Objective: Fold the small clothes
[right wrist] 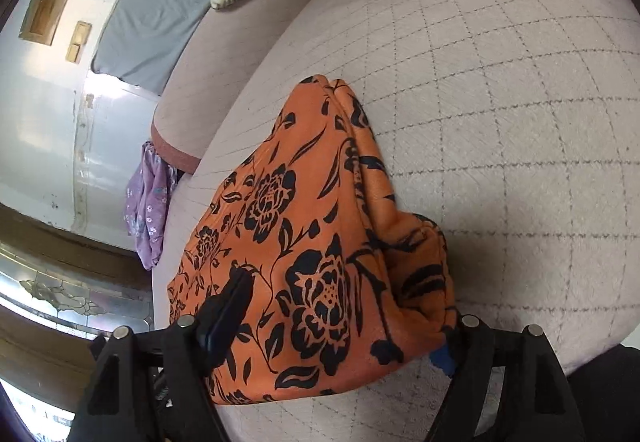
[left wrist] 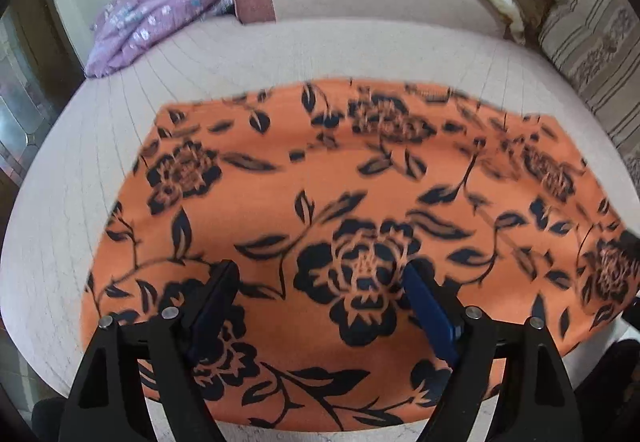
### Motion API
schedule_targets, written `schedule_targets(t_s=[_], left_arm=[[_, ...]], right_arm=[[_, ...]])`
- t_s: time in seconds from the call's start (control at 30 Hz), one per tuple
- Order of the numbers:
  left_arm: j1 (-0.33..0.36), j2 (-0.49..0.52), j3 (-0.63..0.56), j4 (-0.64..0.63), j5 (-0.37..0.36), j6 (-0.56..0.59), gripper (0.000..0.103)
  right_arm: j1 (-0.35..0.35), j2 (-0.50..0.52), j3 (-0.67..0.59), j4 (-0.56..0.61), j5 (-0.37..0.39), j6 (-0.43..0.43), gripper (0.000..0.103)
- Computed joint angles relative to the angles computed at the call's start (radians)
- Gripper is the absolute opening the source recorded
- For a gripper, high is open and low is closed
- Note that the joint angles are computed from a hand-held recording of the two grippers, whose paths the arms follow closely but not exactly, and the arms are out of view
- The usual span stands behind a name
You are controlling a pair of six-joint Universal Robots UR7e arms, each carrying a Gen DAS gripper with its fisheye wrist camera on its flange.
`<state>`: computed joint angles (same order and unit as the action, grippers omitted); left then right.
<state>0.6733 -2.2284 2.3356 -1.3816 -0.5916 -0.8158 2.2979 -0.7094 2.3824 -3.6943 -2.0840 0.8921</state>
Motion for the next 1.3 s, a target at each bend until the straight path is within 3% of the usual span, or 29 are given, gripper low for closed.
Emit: schedule_targets(t_s=[0.07,0.1,0.13,0.2,0.27,0.5,0.67,0.77,0.83,0.87,0.93,1.03,1.1,1.17,1.23,1.3], left_arm=[[0.015,0.019,-0.001,-0.023,-0.007,0.023,0.085],[0.038,0.036,0.0,-0.045,-0.013,0.036,0.085],[0.056,0.047,0.003,-0.062,-0.016,0.044,0.085],[0.072,0.046,0.02,-0.099,-0.016,0.061,0.086],[0.069,0.038,0.028,-0.107,-0.01,0.074,0.087],[0.12,0.026,0.001,-0.17,-0.047,0.16,0.086],[0.044,-0.077,-0.034,-0.054,0.016,0.071,0.086],[0.155,-0.006,-0.013,-0.092,-0.002,0.173,0.089],[0.127,-0.039,0.0,-0.093,0.026,0.232,0.089],[0.145,-0.033,-0.029,-0.103,-0.016,0.241,0.087],[0.171,-0.053,-0.071,-0.146,-0.061,0.251,0.084],[0.162,-0.139,-0.143,-0.107,-0.021,0.207,0.084],[0.141,-0.21,-0.209,-0.004,0.03,0.116,0.084],[0.138,-0.255,-0.256,0.072,0.065,0.048,0.084],[0.124,-0.294,-0.32,0.231,0.111,-0.097,0.084],[0.146,-0.327,-0.369,0.321,0.137,-0.157,0.084]], right_arm=[[-0.004,0.007,-0.003,-0.009,0.007,-0.015,0.078],[-0.006,0.009,-0.005,-0.01,0.009,-0.018,0.071],[-0.011,0.01,-0.009,-0.003,0.005,-0.024,0.052],[-0.02,0.005,-0.02,0.037,0.011,-0.026,0.028],[-0.024,-0.002,-0.031,0.083,0.008,-0.036,0.024],[0.068,-0.047,-0.152,0.25,-0.083,-0.132,0.02],[0.062,-0.044,-0.163,0.296,-0.095,-0.114,0.02],[0.027,-0.039,-0.134,0.28,-0.072,-0.075,0.02],[0.025,-0.04,-0.139,0.29,-0.066,-0.069,0.02],[0.038,-0.044,-0.155,0.306,-0.076,-0.075,0.02],[0.077,-0.044,-0.214,0.356,-0.105,-0.12,0.019],[0.15,-0.01,-0.354,0.404,-0.118,-0.235,0.018],[0.202,0.043,-0.472,0.439,-0.113,-0.336,0.018],[0.25,0.119,-0.604,0.483,-0.067,-0.441,0.018],[0.288,0.213,-0.737,0.55,-0.005,-0.528,0.017],[0.3,0.3,-0.834,0.617,0.049,-0.554,0.017]])
